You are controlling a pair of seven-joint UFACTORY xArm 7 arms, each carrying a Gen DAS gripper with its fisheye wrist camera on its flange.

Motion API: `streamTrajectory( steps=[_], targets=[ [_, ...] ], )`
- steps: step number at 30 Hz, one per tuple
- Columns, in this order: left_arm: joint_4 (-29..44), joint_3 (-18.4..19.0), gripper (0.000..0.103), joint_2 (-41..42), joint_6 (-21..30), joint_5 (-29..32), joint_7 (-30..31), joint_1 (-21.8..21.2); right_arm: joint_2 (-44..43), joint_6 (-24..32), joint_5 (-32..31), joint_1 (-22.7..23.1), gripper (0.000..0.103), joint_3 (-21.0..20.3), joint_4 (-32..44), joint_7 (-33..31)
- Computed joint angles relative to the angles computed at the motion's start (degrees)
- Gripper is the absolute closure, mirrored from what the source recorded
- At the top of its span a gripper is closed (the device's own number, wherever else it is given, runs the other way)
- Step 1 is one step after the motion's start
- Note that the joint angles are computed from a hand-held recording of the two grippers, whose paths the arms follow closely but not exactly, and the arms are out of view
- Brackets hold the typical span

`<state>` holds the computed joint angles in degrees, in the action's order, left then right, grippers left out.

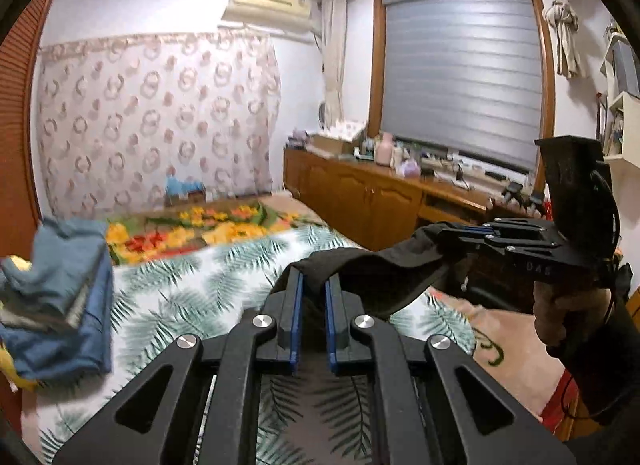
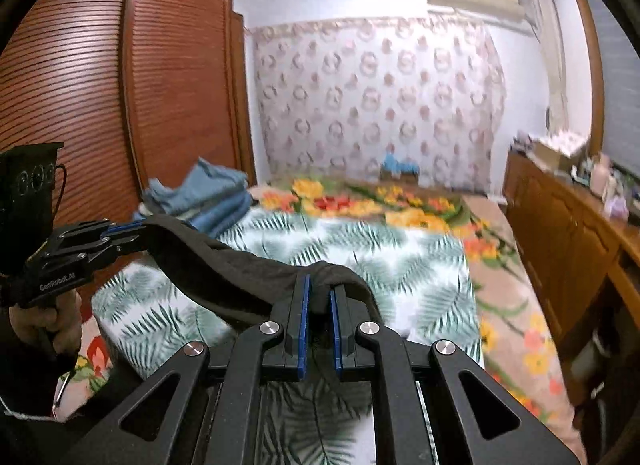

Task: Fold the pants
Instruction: 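Grasp the pants hem with both grippers and lift it, then lift the hem with both grippers and carry it toward the waistband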

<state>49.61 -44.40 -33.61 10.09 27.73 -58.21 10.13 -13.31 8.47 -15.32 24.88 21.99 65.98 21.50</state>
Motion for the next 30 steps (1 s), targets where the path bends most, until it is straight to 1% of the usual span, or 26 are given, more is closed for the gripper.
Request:
streamTrajectory(
  steps=[4,6,7,11,13,14,16,17,18,19,20,21,23,26,30],
  targets=[
    [1.4,1.8,0.093,-1.7,0.9,0.3,1.2,0.1,-0.4,-0.9,-1.0,0.2,0.094,0.4,2.0,-1.2],
    [1.6,2.6,0.093,-2.8,0.3,0.1,1.4,0.1,-0.3,-1.2,-1.7,-0.1,0.094,1.0,3.4,-1.7],
    [1.8,2.7,0.093,-3.1,0.4,-0.1,1.6,0.3,0.1,-0.8,-2.8,-0.8,0.094,1.9,4.5,-1.4],
    [2.2,2.4,0.093,-4.7,0.6,-0.5,1.9,2.4,1.6,-1.5,-6.1,-1.7,0.094,3.4,7.1,-1.1],
    [2.3,2.3,0.093,-5.0,0.7,-0.7,2.1,3.5,3.4,-1.8,-9.3,-2.9,0.094,4.6,8.6,0.3],
    [2.4,2.0,0.093,-4.7,0.6,-0.7,2.2,4.6,4.8,-1.9,-10.4,-2.8,0.094,4.5,9.5,0.3],
    [2.7,1.2,0.093,-2.6,0.1,-0.5,2.2,6.7,7.8,-0.2,-9.6,-0.6,0.094,2.6,11.5,-2.5],
    [2.6,0.7,0.093,-1.1,-0.7,-0.3,2.1,7.9,10.1,1.0,-8.8,0.5,0.094,1.7,13.1,-4.1],
    [2.6,0.1,0.093,-0.2,-1.1,0.0,1.8,8.9,11.8,1.9,-5.6,1.7,0.094,0.5,14.3,-7.6],
    [2.4,-0.4,0.093,0.8,-1.7,0.5,1.5,10.0,14.3,3.5,-3.6,2.6,0.094,-0.1,16.5,-10.2],
    [2.3,-1.9,0.093,2.1,-3.1,1.5,0.6,13.0,16.9,4.9,-4.1,4.5,0.094,-2.2,18.9,-10.6],
    [2.3,-2.1,0.093,2.9,-3.3,1.6,0.4,13.8,19.2,6.1,-5.3,4.2,0.094,-1.8,21.2,-10.2],
    [2.9,-2.6,0.093,5.8,-3.8,2.3,-0.1,15.9,24.0,8.1,-3.9,5.4,0.094,-2.8,26.3,-12.6],
    [5.6,-3.7,0.093,9.8,-2.7,5.1,-0.8,18.8,30.2,10.5,-1.4,6.9,0.094,-4.1,34.0,-16.5],
    [11.1,-6.6,0.093,14.7,-1.2,11.2,-3.2,24.3,39.9,15.7,1.1,9.8,0.094,-6.1,49.4,-21.9]
  ],
)
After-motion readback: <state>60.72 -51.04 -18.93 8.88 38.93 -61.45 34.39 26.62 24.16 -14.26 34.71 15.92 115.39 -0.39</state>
